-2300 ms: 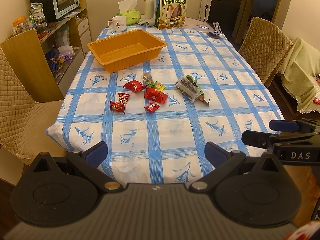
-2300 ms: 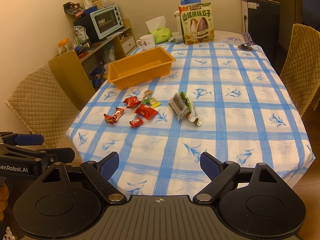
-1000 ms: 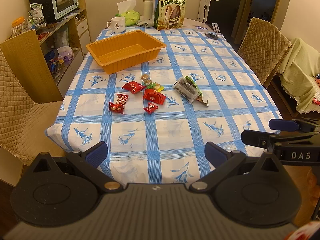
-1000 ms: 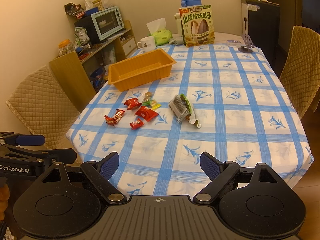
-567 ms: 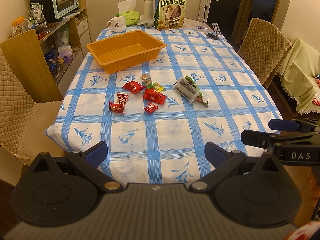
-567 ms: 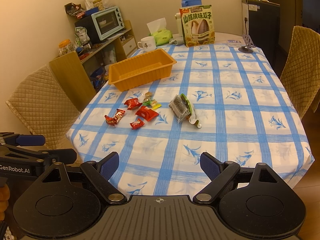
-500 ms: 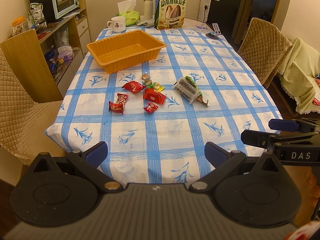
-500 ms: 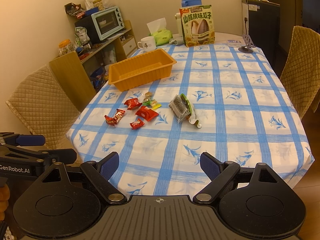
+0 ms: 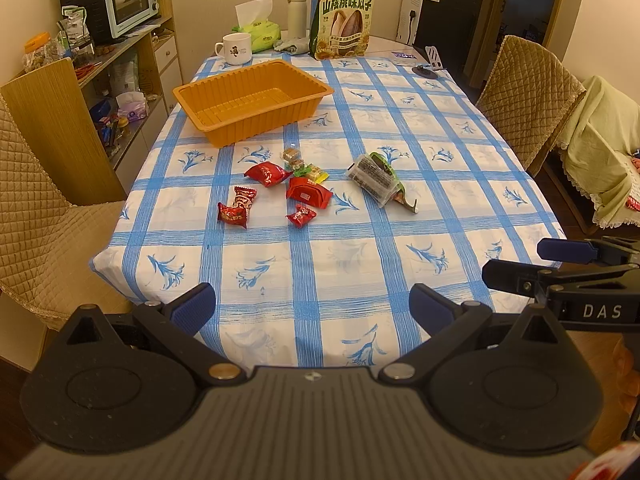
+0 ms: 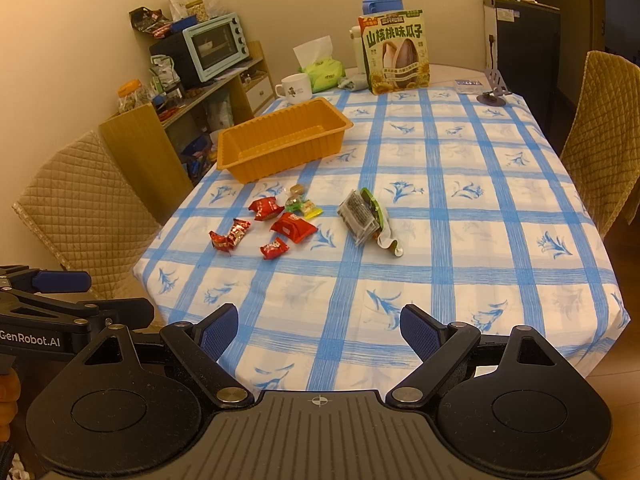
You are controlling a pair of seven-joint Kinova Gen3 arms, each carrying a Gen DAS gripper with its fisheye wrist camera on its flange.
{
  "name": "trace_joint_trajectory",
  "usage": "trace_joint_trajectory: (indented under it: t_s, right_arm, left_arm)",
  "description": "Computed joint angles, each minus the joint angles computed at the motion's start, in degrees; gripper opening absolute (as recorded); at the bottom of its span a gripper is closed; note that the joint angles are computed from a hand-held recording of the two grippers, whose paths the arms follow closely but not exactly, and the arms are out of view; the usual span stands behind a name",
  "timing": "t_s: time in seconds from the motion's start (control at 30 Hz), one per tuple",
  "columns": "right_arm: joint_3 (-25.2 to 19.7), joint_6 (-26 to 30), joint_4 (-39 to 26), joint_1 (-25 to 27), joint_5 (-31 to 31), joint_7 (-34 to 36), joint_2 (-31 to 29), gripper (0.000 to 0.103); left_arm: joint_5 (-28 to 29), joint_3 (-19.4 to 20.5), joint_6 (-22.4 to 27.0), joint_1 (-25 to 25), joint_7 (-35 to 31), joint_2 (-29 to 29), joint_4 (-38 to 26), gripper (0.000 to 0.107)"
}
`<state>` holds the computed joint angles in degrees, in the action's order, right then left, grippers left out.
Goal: Organize snacks
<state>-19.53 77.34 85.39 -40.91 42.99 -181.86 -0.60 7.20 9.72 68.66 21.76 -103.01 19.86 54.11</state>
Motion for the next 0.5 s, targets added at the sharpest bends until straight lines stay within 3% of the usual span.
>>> trace_joint_trajectory:
  t_s: [0.5]
  right_arm:
    - [-0.09, -1.93, 2.43, 0.89, -0.36, -1.25, -1.09, 0.088]
  left_arm:
    - [0.08, 0.35, -2.01, 0.34, 0.21, 0.08, 0.79, 0.1]
